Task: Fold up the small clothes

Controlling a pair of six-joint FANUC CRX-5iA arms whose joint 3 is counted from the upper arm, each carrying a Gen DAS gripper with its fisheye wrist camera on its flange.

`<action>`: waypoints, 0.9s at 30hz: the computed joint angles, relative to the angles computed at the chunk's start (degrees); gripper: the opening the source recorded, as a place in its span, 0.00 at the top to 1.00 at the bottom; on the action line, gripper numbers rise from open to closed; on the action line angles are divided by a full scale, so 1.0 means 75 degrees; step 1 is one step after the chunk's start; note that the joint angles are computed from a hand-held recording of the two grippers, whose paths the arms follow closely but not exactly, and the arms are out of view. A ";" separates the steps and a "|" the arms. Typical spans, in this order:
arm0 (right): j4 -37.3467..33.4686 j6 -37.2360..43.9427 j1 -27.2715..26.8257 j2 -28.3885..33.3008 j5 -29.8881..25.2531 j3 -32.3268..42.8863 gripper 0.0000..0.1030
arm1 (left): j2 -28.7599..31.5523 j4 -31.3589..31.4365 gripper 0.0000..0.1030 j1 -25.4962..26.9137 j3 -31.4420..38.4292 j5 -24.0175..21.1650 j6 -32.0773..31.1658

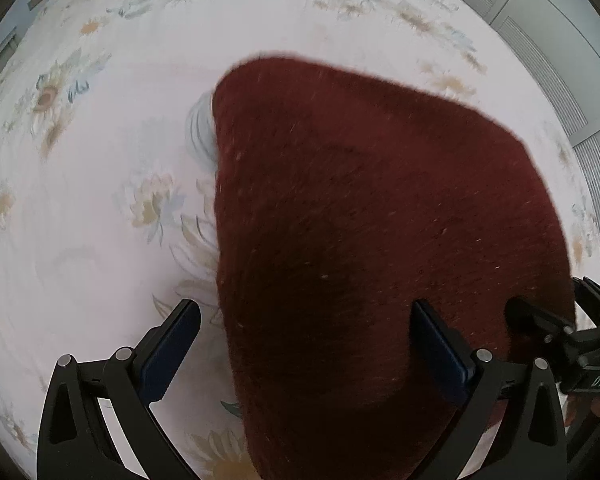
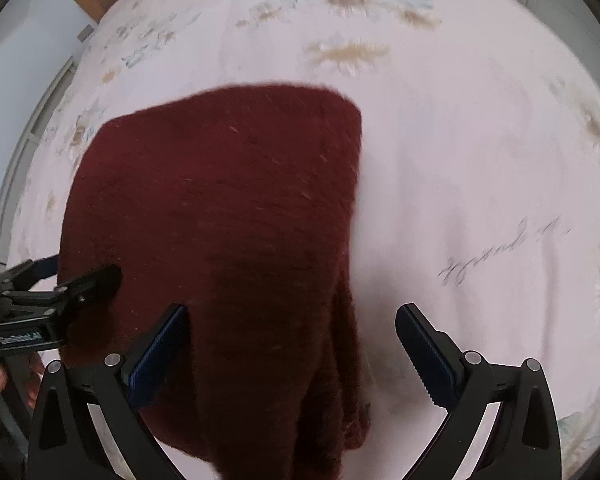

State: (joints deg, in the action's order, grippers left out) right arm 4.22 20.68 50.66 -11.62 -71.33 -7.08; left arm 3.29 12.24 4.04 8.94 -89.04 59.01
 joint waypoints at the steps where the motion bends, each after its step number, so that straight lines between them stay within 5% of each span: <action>1: 0.0019 -0.0094 0.0010 -0.0089 0.0164 -0.0157 0.01 | -0.0071 0.0112 0.00 0.0086 -0.0205 0.0137 -0.0088; 5: -0.0072 -0.0093 -0.0004 -0.0192 0.0508 -0.0430 0.01 | -0.0337 0.0545 0.00 0.0365 -0.0879 0.0552 -0.0344; 11: -0.0089 -0.0065 -0.0007 -0.0269 0.0864 -0.0644 0.02 | -0.0234 0.0998 0.00 0.0647 -0.1111 0.0417 -0.0521; 17: -0.0400 0.0123 -0.0084 -0.0203 0.0954 -0.0487 0.21 | -0.0241 0.1139 0.01 0.0724 -0.1231 0.0361 -0.0655; 21: -0.0580 0.0372 -0.0149 -0.0080 0.0790 -0.0248 0.37 | -0.0084 0.1522 0.24 0.0800 -0.1271 0.0193 -0.0790; 27: -0.0097 0.0178 0.0130 0.0113 0.0443 0.0057 0.57 | -0.0310 0.1647 0.43 0.0781 -0.1382 0.0407 -0.1024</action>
